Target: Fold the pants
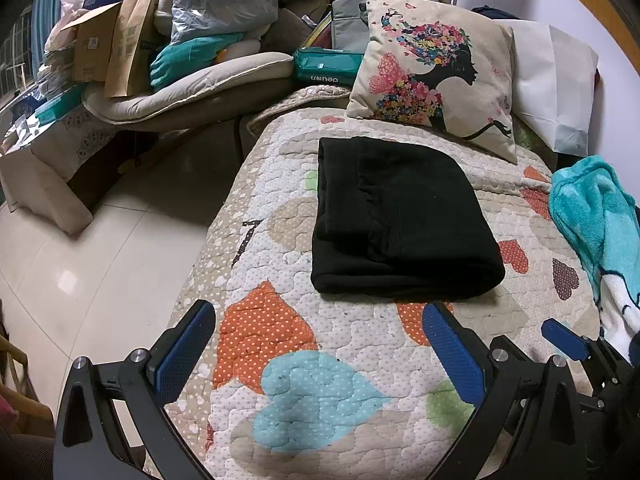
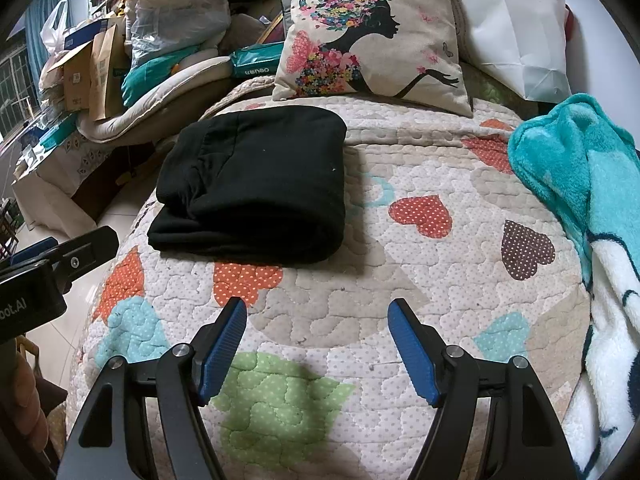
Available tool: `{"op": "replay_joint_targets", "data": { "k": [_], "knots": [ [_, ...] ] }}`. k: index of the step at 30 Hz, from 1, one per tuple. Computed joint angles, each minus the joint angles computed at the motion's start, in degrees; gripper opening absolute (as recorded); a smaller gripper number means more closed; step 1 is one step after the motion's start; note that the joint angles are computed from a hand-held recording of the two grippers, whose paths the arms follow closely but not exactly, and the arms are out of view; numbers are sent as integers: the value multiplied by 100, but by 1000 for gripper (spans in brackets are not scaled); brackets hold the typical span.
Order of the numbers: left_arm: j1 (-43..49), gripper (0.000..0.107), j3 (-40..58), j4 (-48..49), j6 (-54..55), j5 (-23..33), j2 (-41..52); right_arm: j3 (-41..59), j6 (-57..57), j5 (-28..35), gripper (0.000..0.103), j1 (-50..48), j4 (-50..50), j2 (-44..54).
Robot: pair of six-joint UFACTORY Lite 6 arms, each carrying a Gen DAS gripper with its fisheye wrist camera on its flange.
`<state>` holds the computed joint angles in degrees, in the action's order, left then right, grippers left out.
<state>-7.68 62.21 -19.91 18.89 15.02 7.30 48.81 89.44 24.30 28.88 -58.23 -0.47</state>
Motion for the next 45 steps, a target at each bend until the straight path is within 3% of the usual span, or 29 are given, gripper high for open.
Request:
{"op": "replay_joint_targets", "data": {
  "k": [45],
  "knots": [
    [33, 103, 42, -263, 168, 156, 125, -16, 117, -46, 81, 15, -87, 63]
  ]
}}
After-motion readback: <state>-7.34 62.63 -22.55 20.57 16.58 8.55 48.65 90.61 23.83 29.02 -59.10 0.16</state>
